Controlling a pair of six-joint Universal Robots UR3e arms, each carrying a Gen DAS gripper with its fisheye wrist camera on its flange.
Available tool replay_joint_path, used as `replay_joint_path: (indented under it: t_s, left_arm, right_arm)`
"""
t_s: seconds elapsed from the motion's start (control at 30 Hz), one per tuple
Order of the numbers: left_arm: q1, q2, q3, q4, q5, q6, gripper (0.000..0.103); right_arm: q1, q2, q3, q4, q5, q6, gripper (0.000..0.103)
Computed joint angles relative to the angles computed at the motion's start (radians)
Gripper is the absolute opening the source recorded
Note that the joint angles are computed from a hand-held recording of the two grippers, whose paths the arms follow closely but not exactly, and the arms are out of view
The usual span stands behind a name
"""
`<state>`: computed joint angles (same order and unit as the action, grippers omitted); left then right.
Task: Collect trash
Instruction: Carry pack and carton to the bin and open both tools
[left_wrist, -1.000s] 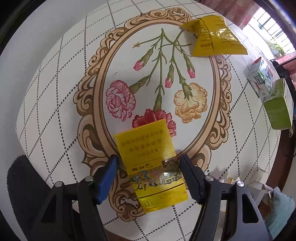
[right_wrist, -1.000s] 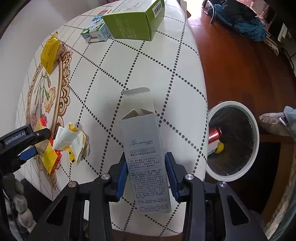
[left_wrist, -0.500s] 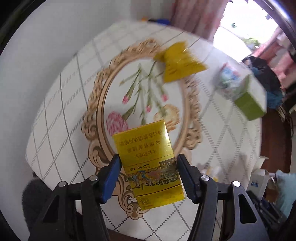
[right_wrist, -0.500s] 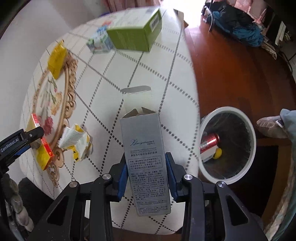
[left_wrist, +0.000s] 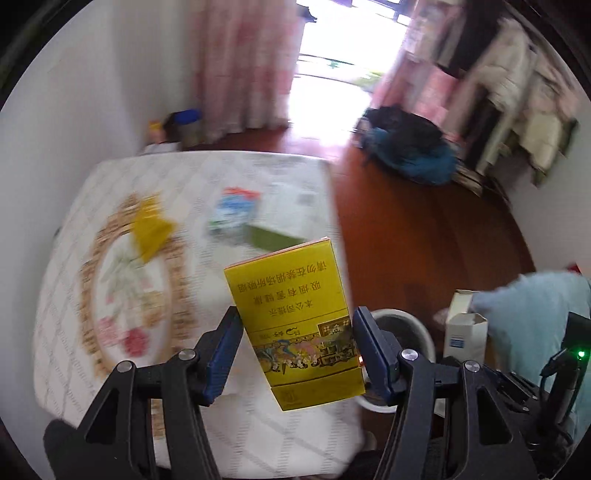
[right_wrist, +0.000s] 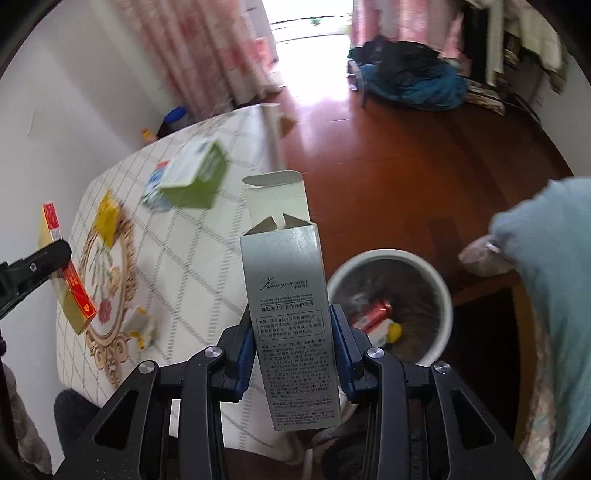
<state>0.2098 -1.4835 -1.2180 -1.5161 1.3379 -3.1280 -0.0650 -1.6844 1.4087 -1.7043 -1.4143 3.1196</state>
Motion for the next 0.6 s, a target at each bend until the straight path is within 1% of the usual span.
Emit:
replay_joint_path:
  t_s: [0.1,0.17,0.3,0.37,0.47,0.57,0.6]
  left_arm:
    - [-0.149,-0.132,0.116,0.012,0.019,-0.054,0.058]
    - [-0.235,-0.235,0.225,-0.009,0.028,-0.084,0.058]
    - [-0.365,-0.423,0.391,-0.033,0.035,-0.121,0.058]
    - [-0.392,-0.512,0.457,-0.053,0.011,-0.123,0.058]
    - [-0.417,-0.654,0.589,-0.124,-0.035,-0.131,0.058]
    - [-0.427,-0.806,0.758,-0.23,-0.072,-0.136,0.058]
    - [-0.431,-0.869,0.84,-0.277,-0.082,-0.138,0.058]
  right_arm:
    - [-0.149,-0.075,0.057,0.036,0.031,-0.084,0.039]
    - [-0.242,-0.105,0.089,0.056,0.046,-0.141,0.039]
    - [-0.399,-0.118,0.154,0.061,0.062,-0.235,0.039]
    - [-0.452,-0.103,0.198,0.032,0.063,-0.269,0.039]
    - [-0.514,-0.052,0.271,-0.03,0.07,-0.298,0.039]
    - [-0.539,0.01,0.314,-0.076,0.076,-0.307,0.039]
    - [-0.539,0.036,0.326,-0.096,0.078,-0.304,0.039]
